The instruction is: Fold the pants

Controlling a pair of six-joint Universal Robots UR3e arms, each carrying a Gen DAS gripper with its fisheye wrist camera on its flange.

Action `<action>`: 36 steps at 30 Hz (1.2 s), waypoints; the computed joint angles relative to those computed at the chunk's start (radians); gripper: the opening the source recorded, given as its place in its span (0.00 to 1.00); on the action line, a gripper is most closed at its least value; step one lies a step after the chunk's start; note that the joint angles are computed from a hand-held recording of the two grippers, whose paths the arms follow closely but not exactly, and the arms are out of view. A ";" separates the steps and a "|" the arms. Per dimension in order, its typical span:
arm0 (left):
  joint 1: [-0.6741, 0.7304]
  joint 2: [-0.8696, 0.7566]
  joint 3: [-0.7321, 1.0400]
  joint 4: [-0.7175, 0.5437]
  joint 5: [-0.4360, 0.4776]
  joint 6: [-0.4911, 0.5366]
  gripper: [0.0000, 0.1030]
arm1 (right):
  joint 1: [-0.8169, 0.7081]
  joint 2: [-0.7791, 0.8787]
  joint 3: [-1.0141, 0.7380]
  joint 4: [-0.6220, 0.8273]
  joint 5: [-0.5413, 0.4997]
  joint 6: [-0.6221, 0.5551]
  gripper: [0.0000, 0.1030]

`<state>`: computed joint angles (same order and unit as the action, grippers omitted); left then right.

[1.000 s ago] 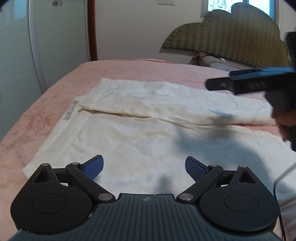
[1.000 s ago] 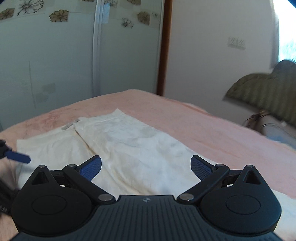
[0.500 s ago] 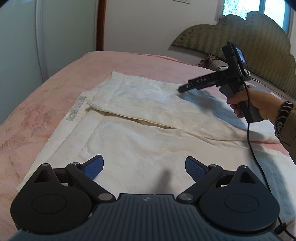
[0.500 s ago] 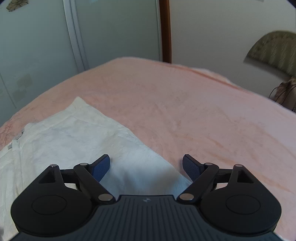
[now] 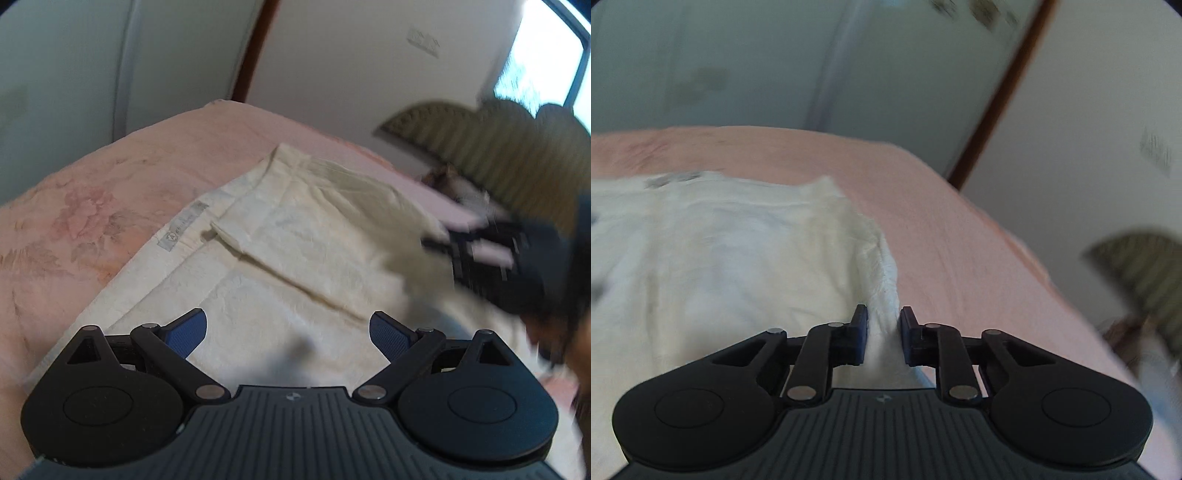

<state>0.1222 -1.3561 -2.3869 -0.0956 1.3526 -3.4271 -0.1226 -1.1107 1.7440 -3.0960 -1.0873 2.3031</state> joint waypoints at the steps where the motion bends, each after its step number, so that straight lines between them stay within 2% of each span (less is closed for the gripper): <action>1: 0.046 0.026 -0.022 0.009 -0.064 -0.026 0.93 | -0.002 -0.070 0.105 -0.049 0.021 -0.048 0.17; 2: 0.093 0.045 -0.041 0.017 -0.133 -0.049 0.94 | 0.001 -0.134 0.207 -0.104 0.029 -0.087 0.16; 3: 0.131 0.055 -0.047 0.011 -0.195 -0.071 0.94 | 0.007 -0.203 0.303 -0.140 0.032 -0.122 0.10; 5: 0.177 0.034 -0.041 0.022 -0.282 -0.103 0.96 | -0.005 -0.366 0.504 -0.167 0.080 -0.216 0.07; 7: 0.166 -0.042 -0.011 0.095 -0.282 -0.151 0.97 | 0.007 -0.504 0.659 -0.164 0.093 -0.275 0.07; 9: 0.128 -0.154 0.044 0.206 -0.219 -0.232 0.98 | 0.034 -0.562 0.744 -0.172 0.076 -0.305 0.07; 10: 0.110 -0.190 0.092 0.192 -0.191 -0.249 0.98 | 0.038 -0.568 0.765 -0.173 0.073 -0.308 0.07; 11: 0.100 -0.208 0.152 0.126 -0.179 -0.243 0.97 | 0.044 -0.559 0.786 -0.212 0.059 -0.302 0.07; 12: 0.107 -0.211 0.187 0.075 -0.196 -0.234 0.97 | 0.053 -0.520 0.781 -0.274 0.031 -0.269 0.07; 14: 0.128 -0.198 0.184 0.076 -0.241 -0.238 0.98 | 0.017 -0.439 0.758 -0.417 0.043 -0.168 0.11; 15: 0.132 -0.186 0.149 0.122 -0.240 -0.237 0.98 | -0.010 -0.422 0.710 -0.405 0.055 -0.108 0.26; 16: 0.123 -0.182 0.128 0.155 -0.222 -0.239 0.98 | -0.033 -0.409 0.625 -0.312 0.064 -0.038 0.41; 17: 0.115 -0.179 0.106 0.183 -0.207 -0.238 0.98 | -0.059 -0.390 0.527 -0.192 0.098 0.011 0.85; 18: 0.111 -0.177 0.080 0.211 -0.207 -0.225 0.98 | -0.087 -0.354 0.423 -0.069 0.144 0.036 1.00; 19: 0.109 -0.181 0.064 0.225 -0.214 -0.204 0.98 | -0.117 -0.301 0.319 0.040 0.204 0.048 1.00; 20: 0.103 -0.185 0.060 0.217 -0.212 -0.181 0.98 | -0.121 -0.232 0.214 0.098 0.216 0.077 1.00; 23: 0.084 -0.200 0.093 0.126 -0.197 -0.124 0.98 | -0.087 0.018 -0.100 0.171 0.147 0.301 1.00; 25: 0.098 -0.218 0.137 0.035 -0.227 -0.069 0.98 | -0.079 0.175 -0.309 0.258 0.157 0.445 1.00; 26: 0.107 -0.226 0.151 0.014 -0.243 -0.058 0.98 | -0.079 0.237 -0.414 0.347 0.177 0.473 1.00; 27: 0.119 -0.235 0.153 0.014 -0.257 -0.055 0.98 | -0.078 0.288 -0.494 0.428 0.205 0.494 0.83; 28: 0.129 -0.236 0.152 0.017 -0.266 -0.058 0.98 | -0.072 0.318 -0.533 0.459 0.216 0.497 0.62; 29: 0.141 -0.236 0.145 0.029 -0.274 -0.062 0.98 | -0.057 0.322 -0.530 0.450 0.211 0.473 0.15; 30: 0.155 -0.233 0.131 0.050 -0.286 -0.071 0.98 | -0.036 0.300 -0.485 0.416 0.175 0.432 0.14; 32: 0.188 -0.221 0.099 0.090 -0.322 -0.097 0.98 | 0.008 0.209 -0.293 0.240 0.125 0.306 0.12; 36: 0.254 -0.182 0.034 0.145 -0.415 -0.157 0.98 | 0.092 -0.089 0.126 0.047 0.048 0.045 0.11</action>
